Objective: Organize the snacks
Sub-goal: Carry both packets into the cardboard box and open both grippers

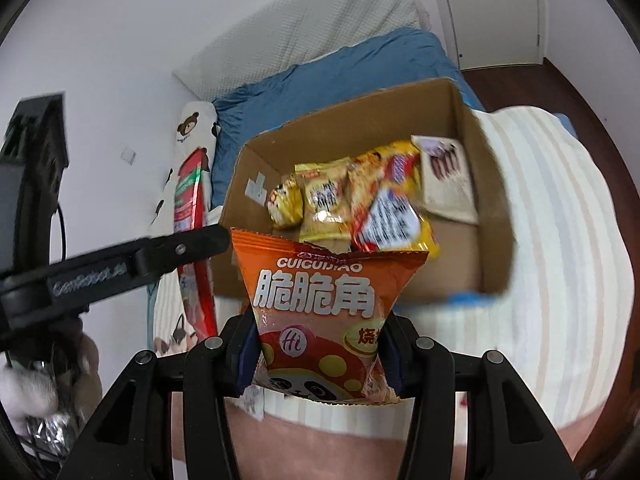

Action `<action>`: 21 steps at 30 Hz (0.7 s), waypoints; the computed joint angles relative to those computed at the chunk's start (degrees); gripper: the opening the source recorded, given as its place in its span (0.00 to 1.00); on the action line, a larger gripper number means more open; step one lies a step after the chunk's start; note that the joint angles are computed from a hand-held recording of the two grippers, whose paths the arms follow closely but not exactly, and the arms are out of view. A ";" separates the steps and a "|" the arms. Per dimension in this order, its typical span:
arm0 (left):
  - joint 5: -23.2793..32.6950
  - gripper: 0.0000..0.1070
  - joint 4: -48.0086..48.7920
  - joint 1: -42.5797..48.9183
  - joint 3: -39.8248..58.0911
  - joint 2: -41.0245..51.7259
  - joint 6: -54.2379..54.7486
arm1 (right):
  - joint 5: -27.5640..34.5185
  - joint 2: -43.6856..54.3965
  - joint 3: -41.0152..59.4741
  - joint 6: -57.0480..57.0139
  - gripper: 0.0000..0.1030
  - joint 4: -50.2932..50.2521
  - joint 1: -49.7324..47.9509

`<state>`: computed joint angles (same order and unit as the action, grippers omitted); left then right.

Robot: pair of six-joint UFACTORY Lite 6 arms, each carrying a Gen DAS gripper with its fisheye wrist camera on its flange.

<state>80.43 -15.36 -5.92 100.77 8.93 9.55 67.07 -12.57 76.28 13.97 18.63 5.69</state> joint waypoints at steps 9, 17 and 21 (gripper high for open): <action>3.90 0.42 6.13 -0.58 19.78 27.83 -1.25 | -5.79 21.94 9.48 -2.54 0.51 2.03 1.85; 6.33 0.43 4.39 1.46 20.57 35.58 -1.94 | -8.65 31.58 9.76 -5.82 0.51 7.18 1.49; 4.87 0.44 4.81 1.63 17.74 36.03 -1.76 | -9.34 33.16 8.68 -7.17 0.51 9.14 1.28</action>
